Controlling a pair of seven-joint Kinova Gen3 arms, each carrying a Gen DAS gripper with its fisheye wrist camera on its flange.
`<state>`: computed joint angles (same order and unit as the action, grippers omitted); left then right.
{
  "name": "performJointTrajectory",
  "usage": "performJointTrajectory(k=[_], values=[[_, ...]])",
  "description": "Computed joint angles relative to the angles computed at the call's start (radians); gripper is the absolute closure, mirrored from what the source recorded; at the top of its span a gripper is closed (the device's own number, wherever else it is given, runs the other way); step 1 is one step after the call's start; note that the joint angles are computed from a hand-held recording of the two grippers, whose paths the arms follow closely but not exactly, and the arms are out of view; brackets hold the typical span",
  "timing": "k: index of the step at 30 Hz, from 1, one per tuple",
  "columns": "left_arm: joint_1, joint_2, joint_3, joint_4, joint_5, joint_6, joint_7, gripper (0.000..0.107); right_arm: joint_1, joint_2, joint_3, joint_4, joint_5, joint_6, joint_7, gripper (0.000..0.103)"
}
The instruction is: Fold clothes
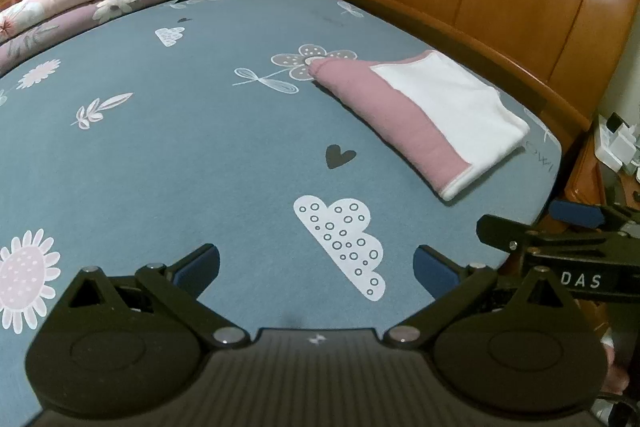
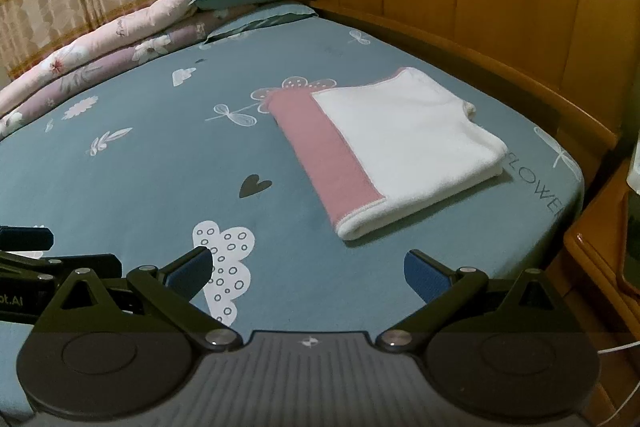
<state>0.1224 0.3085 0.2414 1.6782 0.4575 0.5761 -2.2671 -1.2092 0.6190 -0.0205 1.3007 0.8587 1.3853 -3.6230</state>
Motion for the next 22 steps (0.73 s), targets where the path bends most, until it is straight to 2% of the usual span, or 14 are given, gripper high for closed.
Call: performJointTrajectory(k=[22], values=[[-0.009, -0.010, 0.005, 0.015, 0.027, -0.001, -0.033, 0.005, -0.007, 0.003, -0.003, -0.013, -0.004, 0.016, 0.011, 0.000]])
